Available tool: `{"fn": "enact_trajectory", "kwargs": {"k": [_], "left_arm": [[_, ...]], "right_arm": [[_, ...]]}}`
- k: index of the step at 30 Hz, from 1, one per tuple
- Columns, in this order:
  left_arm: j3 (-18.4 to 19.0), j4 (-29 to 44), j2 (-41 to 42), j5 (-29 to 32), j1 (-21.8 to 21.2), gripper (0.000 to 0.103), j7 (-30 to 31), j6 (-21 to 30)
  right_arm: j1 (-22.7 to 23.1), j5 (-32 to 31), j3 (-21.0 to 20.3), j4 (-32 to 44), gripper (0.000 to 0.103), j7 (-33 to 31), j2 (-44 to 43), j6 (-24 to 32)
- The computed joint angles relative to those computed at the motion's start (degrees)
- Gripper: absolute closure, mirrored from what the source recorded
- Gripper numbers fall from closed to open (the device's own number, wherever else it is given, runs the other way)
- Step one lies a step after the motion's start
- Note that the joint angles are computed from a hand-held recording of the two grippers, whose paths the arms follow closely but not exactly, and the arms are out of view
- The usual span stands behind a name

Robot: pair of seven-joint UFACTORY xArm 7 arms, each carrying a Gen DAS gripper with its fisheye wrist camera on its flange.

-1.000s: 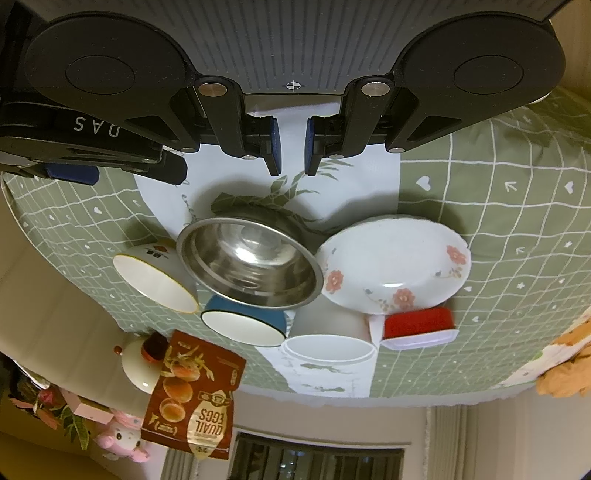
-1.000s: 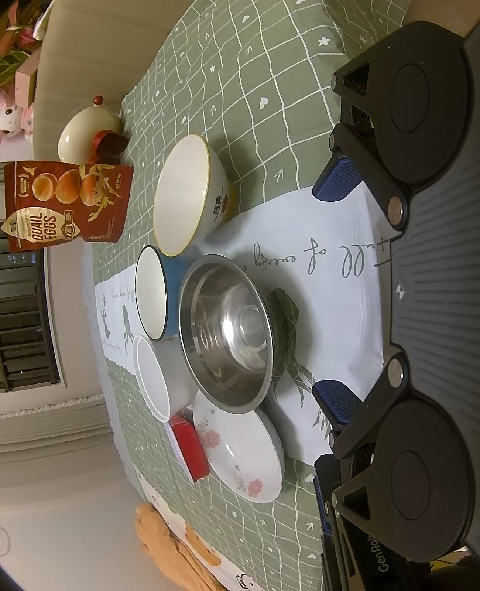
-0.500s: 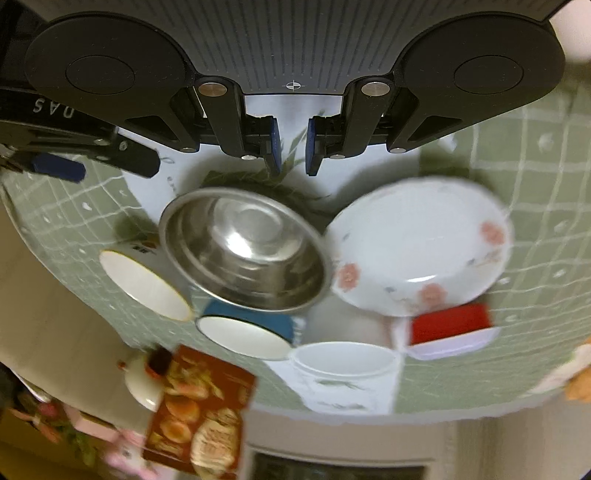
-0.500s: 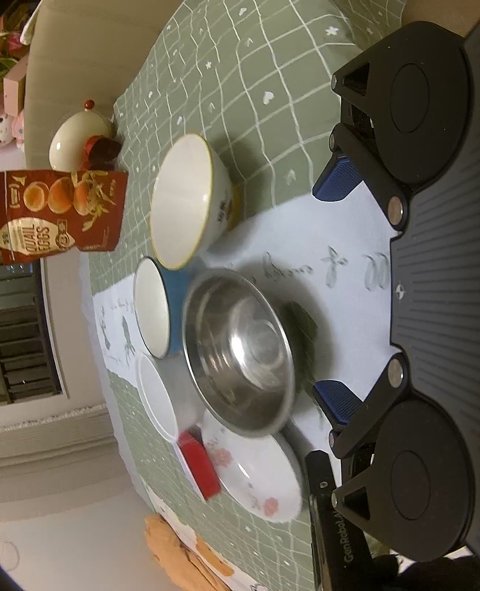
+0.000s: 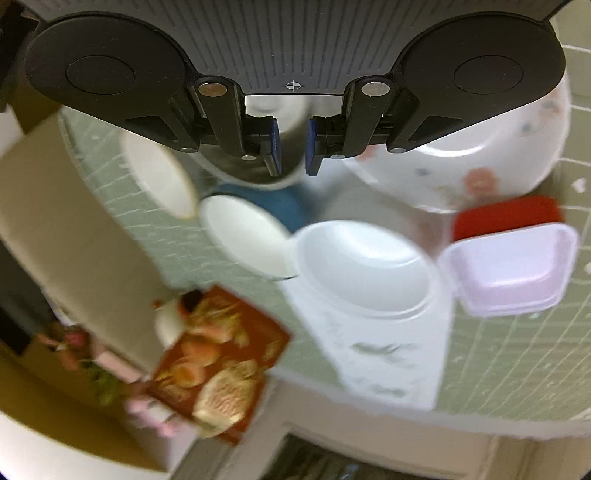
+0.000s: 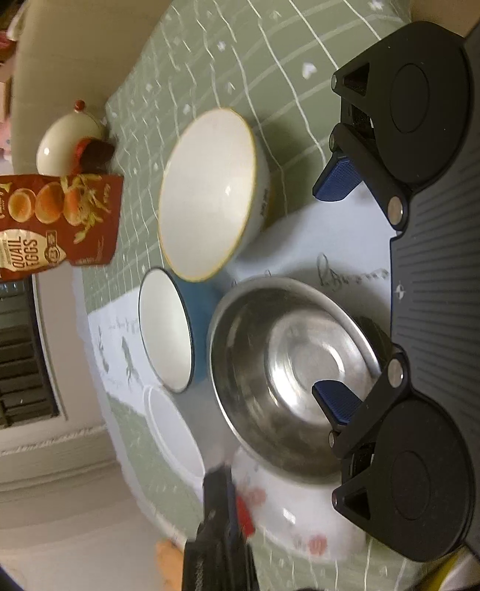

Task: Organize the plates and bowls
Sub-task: 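Move the right tool to the steel bowl rim and close on it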

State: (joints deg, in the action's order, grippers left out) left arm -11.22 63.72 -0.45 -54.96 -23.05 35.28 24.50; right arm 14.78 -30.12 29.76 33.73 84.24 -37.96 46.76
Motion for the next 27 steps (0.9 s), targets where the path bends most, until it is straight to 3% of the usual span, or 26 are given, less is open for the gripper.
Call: {"fn": "enact_trajectory", "kwargs": {"k": [3,8,15,27], "left_arm": [[0.74,1.99,1.77,-1.61,1.29,0.088,0.72,4.58],[0.78,2.70,2.24,-2.59,3.22,0.088,0.57,9.93],[0.10,2.89,2.76,1.84,2.64,0.087,-2.98,7.48],[-0.99,4.77,6.03,4.09,3.21,0.086,-5.05,9.45]], "right_arm": [[-1.47,-1.62,1.74,2.74,0.000,0.44,3.59,3.25],[-0.87,-2.88,-0.17,2.82,0.002,4.12,5.35,-0.15],[0.60,2.03,-5.33,0.49,0.024,3.25,4.55,-5.89],[-3.06,3.15,-4.49,0.86,0.037,4.83,7.10,-8.87]]}}
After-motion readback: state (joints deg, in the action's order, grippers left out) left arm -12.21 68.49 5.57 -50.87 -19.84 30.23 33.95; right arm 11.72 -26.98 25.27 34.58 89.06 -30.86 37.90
